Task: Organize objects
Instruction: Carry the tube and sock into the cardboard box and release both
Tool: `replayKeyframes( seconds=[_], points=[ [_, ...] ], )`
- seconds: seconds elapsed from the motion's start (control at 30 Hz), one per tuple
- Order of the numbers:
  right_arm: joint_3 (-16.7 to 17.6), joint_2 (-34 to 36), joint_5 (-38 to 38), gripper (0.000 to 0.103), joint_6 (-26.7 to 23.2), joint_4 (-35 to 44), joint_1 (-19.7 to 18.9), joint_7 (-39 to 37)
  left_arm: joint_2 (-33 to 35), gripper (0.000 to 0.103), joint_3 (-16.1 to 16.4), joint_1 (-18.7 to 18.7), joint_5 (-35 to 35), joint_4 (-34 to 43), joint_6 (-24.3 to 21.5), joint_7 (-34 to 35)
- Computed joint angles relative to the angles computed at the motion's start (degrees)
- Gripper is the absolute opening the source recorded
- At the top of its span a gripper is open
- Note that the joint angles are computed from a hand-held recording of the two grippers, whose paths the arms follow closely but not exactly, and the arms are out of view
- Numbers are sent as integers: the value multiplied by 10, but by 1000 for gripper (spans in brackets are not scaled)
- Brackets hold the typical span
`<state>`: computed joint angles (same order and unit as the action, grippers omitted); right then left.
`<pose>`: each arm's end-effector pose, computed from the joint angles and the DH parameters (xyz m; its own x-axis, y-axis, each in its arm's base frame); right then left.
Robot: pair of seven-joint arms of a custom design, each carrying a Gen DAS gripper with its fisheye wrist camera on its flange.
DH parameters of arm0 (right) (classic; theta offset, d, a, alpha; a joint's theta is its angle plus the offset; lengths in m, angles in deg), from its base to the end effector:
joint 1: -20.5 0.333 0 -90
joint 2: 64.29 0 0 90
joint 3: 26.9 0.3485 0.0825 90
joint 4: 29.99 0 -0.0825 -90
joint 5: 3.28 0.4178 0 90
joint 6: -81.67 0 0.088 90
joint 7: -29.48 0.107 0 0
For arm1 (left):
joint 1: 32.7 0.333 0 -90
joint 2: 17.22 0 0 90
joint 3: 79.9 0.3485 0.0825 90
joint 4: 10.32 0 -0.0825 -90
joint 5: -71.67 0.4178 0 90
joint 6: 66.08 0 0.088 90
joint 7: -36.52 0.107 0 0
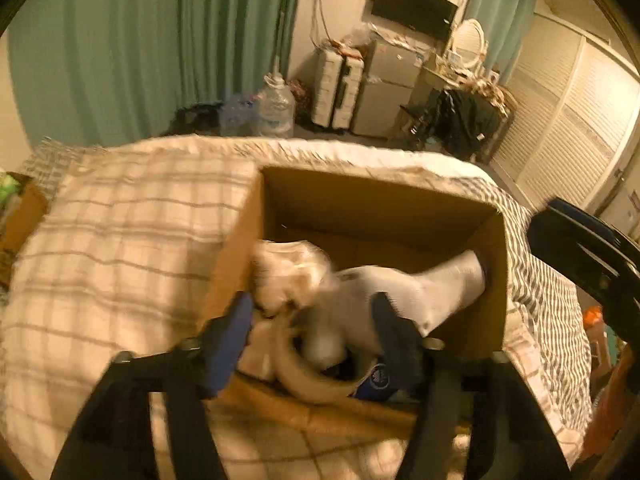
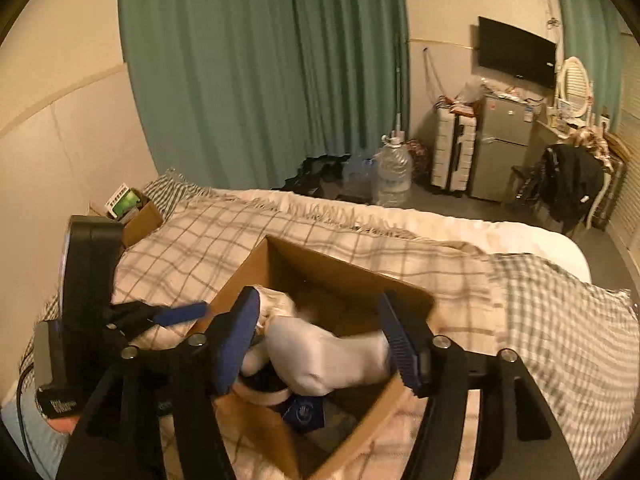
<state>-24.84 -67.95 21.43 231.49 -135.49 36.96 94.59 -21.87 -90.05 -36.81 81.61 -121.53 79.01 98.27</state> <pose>0.5943 0.1900 0.6728 0.4969 -0.8632 -0.0888 -0.5782 -0.2530 -0.7757 0.5935 -0.1566 0.6172 0.0853 -0.9879 0.1297 -0.7701 -0.1480 -0.6206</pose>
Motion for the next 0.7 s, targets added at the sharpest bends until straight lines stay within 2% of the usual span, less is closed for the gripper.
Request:
replayKeyframes(
  seconds=[0.13, 0.27, 0.43, 0.6, 0.7],
  points=[
    [6, -66, -92, 71, 9, -45, -9, 90, -53, 78, -8, 6, 34, -18, -17, -24],
    [2, -124, -150, 84, 19, -79, -3, 144, -121, 93, -23, 23, 54, -51, -5, -44],
    [10, -193, -229, 95, 34, -126, -2, 201, -193, 102, -46, 50, 75, -86, 8, -39],
    [-7, -242, -247, 102, 55, -172, 25, 226, -254, 103, -68, 85, 88, -135, 54, -46],
    [19, -263, -292, 102, 87, -207, -8, 285, -280, 103, -80, 104, 78, -171, 91, -61]
  ],
)
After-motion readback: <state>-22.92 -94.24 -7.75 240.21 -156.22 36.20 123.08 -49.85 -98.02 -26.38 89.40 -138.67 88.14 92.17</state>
